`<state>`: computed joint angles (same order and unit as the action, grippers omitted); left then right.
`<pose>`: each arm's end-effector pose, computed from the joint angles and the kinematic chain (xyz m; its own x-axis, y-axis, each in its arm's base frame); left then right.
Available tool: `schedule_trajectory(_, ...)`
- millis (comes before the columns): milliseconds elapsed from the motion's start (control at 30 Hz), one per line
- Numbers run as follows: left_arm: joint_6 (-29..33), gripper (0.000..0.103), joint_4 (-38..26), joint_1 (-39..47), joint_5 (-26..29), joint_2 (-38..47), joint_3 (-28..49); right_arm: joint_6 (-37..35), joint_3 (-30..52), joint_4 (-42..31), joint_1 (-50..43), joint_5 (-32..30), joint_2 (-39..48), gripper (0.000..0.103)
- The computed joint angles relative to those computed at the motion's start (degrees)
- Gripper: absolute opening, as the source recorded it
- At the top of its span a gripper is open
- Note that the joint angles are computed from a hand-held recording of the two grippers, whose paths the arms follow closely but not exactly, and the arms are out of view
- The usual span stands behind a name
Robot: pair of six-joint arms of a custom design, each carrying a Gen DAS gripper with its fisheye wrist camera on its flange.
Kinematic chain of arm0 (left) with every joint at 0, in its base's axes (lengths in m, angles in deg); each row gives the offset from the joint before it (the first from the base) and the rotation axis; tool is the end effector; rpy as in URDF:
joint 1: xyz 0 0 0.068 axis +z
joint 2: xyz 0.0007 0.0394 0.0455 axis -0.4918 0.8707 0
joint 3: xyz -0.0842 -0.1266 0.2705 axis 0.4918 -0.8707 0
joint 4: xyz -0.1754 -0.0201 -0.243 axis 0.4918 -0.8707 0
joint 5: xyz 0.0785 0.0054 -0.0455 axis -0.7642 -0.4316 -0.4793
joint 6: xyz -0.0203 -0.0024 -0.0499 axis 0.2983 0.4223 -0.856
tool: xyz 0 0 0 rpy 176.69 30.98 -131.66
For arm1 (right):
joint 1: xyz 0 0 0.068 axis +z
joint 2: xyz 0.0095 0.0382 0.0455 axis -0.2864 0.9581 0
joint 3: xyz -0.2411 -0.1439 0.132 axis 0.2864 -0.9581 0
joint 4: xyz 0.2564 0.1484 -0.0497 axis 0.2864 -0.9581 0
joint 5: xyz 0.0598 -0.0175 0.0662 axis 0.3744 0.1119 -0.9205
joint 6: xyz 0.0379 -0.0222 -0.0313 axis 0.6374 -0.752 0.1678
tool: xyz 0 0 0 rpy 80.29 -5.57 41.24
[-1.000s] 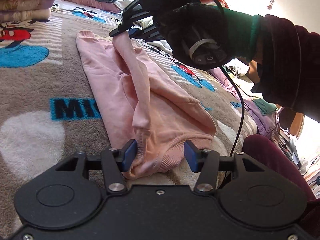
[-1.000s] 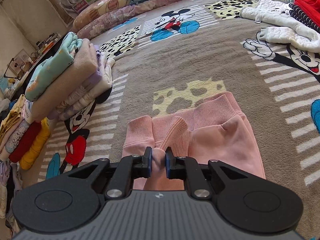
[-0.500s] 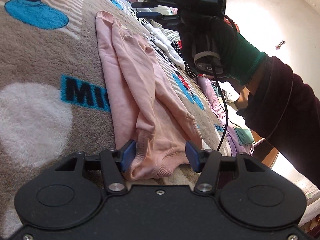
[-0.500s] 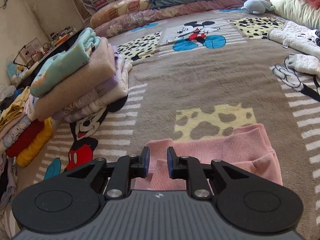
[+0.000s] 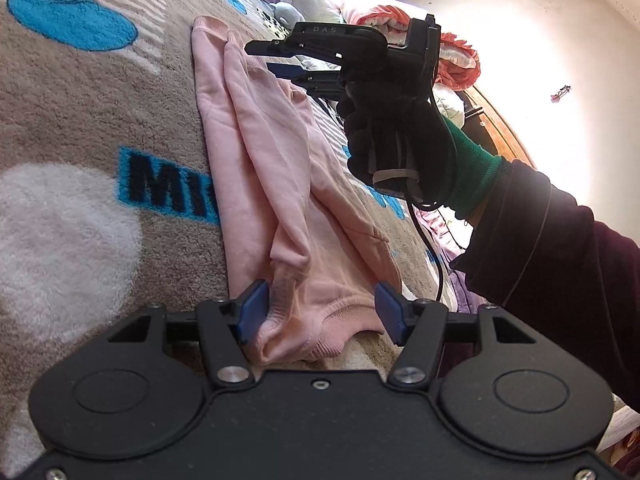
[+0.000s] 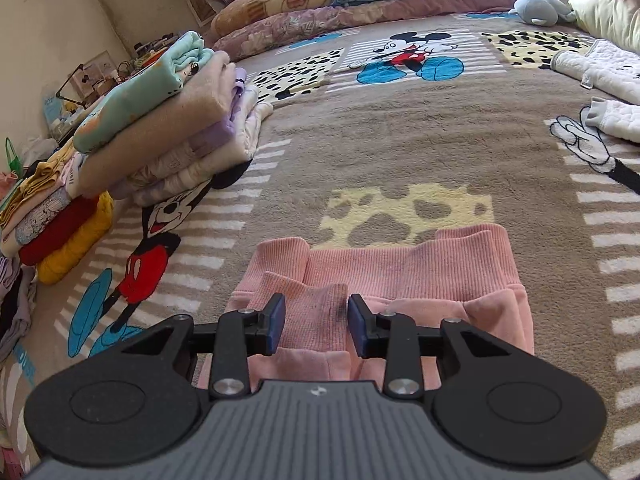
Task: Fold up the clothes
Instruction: 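Lay the folded legs down and open the right gripper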
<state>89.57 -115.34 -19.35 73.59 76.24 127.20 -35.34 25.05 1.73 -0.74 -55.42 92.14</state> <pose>0.2845 0.0191 -0.0440 -0.7952 0.3318 -0.5075 0.5929 0.2500 -0.7655 0.2989 0.0792 0.0223 -0.6011 0.4795 -0.6394 0.2888 0.8763 0.3856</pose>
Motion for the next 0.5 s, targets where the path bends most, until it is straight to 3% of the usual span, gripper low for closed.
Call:
schedule_trajectory(33,0.47,0.060,-0.72,0.18,-0.01,0.17,0.23,0.15,-0.45,2.15,0.09,-0.37,0.81,0.036)
schedule_trajectory(133,1.88,0.062,-2.85,0.73,-0.04,0.67,0.91,0.30,-2.03,7.66,0.33,-0.57,2.10,0.010)
schedule_trajectory(267,3.43,0.067,-1.26,0.21,-0.18,-0.61,-0.44,0.77,-4.22,12.96,0.32,-0.38,2.29,0.009)
schedule_trajectory(500,3.84,0.068,2.73,0.19,-0.93,-2.82,-2.62,-0.11,-5.32,14.88,-0.57,1.15,0.75,0.009)
